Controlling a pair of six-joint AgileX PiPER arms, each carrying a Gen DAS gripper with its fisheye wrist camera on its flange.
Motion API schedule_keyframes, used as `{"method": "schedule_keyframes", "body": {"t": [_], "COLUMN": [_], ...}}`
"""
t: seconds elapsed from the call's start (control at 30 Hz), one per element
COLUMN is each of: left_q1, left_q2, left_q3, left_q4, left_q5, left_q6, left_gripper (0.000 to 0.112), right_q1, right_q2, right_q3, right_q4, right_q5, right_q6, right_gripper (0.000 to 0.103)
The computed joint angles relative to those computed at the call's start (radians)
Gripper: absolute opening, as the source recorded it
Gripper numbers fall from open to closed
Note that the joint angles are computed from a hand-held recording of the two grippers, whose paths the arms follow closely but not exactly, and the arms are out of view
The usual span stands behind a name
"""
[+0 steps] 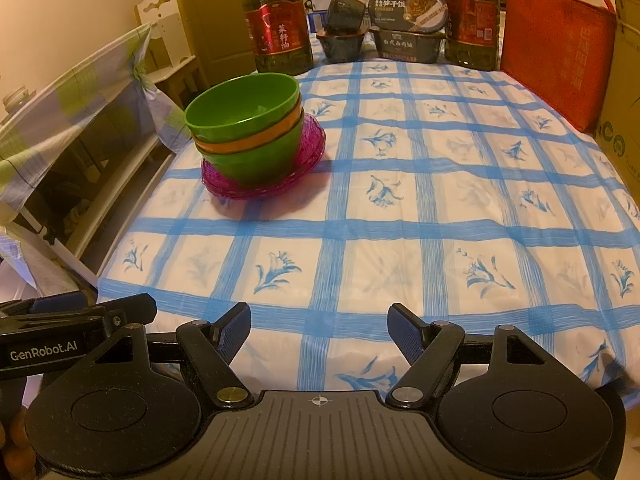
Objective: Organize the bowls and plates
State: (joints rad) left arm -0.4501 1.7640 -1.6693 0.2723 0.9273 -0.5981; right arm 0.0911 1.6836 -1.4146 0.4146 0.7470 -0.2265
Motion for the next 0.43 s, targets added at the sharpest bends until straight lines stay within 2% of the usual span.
{"method": "schedule_keyframes", "body": {"t": [0.43], "left_q1": [-0.01], "left_q2": [-0.002], "left_q3": [0.005], "left_q4": [0.021], "left_q5": [-0.012], "left_q6": [-0.014], "left_gripper": [0.094], "right_q1": [0.001], "right_q2": [0.0], "right_q3": [0.003], "right_q4": [0.0], "right_q5": [-0.003], "right_q6": [0.001], "right_gripper": [0.075]}}
